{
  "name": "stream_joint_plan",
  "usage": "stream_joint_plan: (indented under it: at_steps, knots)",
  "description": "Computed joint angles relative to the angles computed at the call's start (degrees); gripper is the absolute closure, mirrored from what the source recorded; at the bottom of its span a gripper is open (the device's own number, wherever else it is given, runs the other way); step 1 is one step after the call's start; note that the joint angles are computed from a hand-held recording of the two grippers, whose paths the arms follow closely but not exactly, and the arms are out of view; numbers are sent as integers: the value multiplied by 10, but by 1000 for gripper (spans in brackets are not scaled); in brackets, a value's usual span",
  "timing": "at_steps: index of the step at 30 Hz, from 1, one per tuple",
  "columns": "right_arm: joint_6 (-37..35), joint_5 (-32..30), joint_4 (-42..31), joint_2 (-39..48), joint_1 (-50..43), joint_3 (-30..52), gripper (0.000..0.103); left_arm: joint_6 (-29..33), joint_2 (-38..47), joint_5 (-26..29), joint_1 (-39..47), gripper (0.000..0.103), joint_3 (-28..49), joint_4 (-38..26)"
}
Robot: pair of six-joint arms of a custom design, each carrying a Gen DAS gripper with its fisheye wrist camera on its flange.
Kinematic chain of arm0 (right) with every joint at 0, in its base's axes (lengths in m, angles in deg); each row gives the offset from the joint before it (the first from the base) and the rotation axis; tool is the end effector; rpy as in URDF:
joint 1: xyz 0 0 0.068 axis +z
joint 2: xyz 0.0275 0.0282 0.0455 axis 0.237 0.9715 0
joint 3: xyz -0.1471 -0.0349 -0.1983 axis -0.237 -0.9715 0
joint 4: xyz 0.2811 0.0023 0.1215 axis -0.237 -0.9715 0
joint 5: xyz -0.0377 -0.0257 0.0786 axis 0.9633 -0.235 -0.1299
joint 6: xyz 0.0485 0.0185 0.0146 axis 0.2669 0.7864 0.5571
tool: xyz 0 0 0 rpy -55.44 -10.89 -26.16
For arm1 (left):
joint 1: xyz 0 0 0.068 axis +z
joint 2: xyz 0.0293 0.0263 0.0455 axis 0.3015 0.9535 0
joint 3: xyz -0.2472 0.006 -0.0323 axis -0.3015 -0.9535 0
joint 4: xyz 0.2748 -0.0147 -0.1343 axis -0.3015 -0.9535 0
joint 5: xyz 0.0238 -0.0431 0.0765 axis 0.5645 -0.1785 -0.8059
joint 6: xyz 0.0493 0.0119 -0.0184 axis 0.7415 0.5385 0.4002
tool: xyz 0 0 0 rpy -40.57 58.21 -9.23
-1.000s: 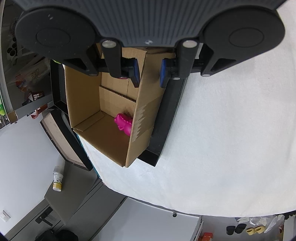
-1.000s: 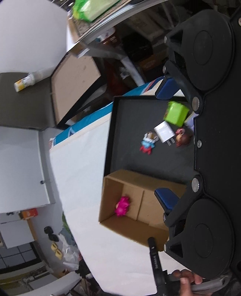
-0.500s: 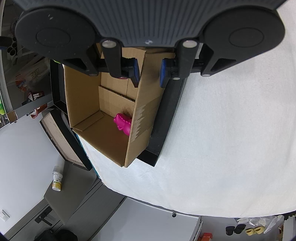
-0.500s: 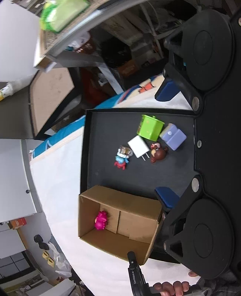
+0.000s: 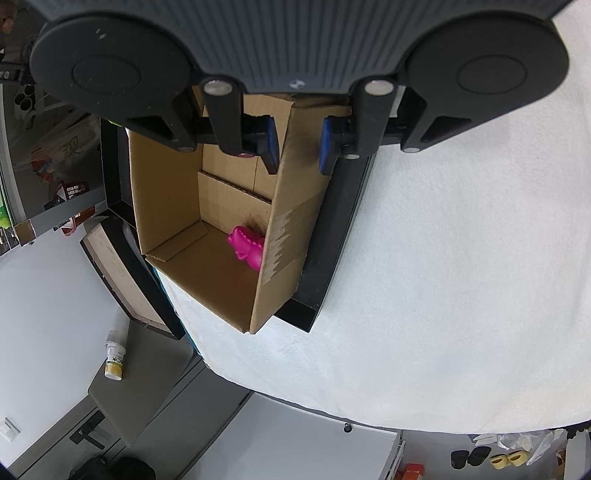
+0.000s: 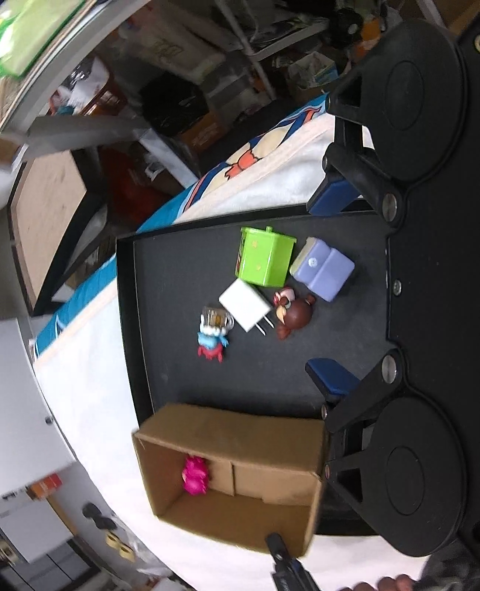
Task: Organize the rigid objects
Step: 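Move the right gripper back over the lavender block on the tray, then close the right gripper on the lavender block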
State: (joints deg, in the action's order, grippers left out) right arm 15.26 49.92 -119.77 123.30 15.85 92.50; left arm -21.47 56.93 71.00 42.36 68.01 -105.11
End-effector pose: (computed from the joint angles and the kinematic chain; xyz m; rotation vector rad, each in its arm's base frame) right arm 0.2651 0.0137 0.1982 -0.2439 2.7413 0.1196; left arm 0.1944 0.0742 0.1241 -0.7127 2.4130 -0.4590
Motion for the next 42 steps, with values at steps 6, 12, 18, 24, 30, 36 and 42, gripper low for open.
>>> stream_joint_plan:
  at_steps: [6,12,18,24,30,36,42]
  knots:
    - [45,7,24,39,-13,-2,18,-1,0,-1,-1,81,0,0]
    - [76,10,46,71,-15,-7,19,-2,-2,-5,-5,81,0,0]
    - [105,14,69,108,-15,-5,21,-3,-2,-5,-5,81,0,-1]
    - [126,17,99,147,-7,-7,26,-7,0,-6,-7,81,-3,4]
    - [150,37,119,179,4,-4,39,-8,3,-4,-7,81,-4,8]
    - [147,63,142,203,12,-5,56,-8,2,-3,-5,81,-5,9]
    - [117,48,130,170,9,-17,56,-8,-2,-4,-5,81,-5,6]
